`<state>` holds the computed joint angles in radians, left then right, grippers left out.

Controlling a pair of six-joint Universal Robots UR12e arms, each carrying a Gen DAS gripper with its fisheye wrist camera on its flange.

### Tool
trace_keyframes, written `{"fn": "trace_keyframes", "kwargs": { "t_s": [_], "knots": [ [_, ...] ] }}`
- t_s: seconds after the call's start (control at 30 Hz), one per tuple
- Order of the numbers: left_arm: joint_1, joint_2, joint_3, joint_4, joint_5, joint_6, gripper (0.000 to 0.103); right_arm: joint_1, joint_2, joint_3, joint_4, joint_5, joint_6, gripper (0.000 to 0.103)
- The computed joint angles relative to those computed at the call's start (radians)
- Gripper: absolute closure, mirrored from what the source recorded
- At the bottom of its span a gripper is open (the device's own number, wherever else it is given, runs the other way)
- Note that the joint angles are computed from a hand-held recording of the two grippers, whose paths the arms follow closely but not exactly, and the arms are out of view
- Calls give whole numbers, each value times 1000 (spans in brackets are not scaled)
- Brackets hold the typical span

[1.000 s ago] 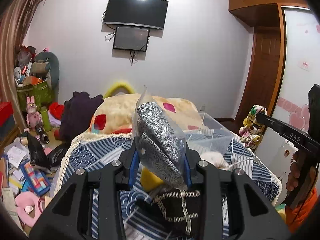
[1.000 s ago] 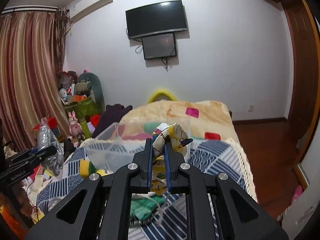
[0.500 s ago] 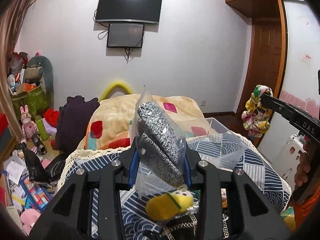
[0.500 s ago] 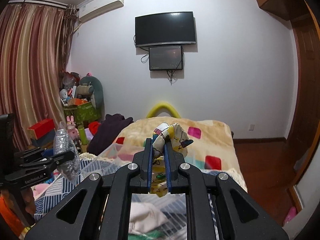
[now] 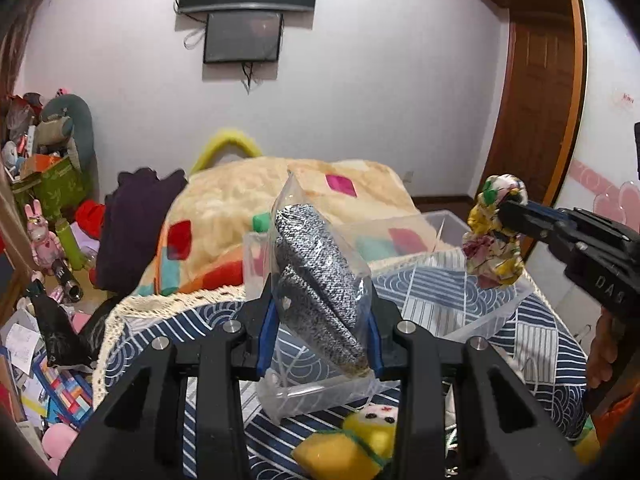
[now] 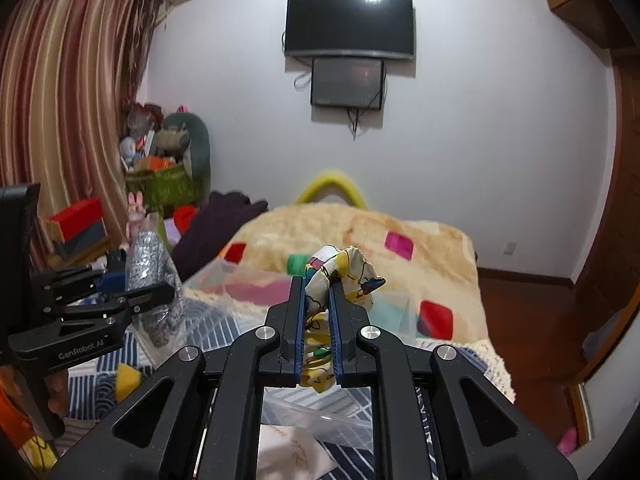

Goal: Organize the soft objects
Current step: 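Lower the scrubber bag into the clear box while the right tool drops the patterned cloth in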

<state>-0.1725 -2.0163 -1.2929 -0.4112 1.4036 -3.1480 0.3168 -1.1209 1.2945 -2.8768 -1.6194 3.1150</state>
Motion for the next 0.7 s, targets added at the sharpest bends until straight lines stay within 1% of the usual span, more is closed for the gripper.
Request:
{"fn": "trace_keyframes", "kwargs": {
  "t_s": [0.17, 0.3, 0.43, 0.6, 0.7],
  "knots": [
    [-5, -22, 38, -69, 7, 21, 66, -3, 21, -40, 124, 10, -14, 93],
    [-15, -37, 70, -153, 23, 52, 66, -5, 36, -70, 209, 19, -23, 93],
    [-24, -46, 80, -190, 44, 80, 66, -7, 50, -102, 294, 32, -23, 93],
    [-29, -45, 78, -200, 49, 95, 63, -10, 48, -102, 332, 42, -27, 93],
    [-26, -37, 71, -195, 33, 96, 60, -8, 47, -101, 333, 24, -32, 90]
  ]
}}
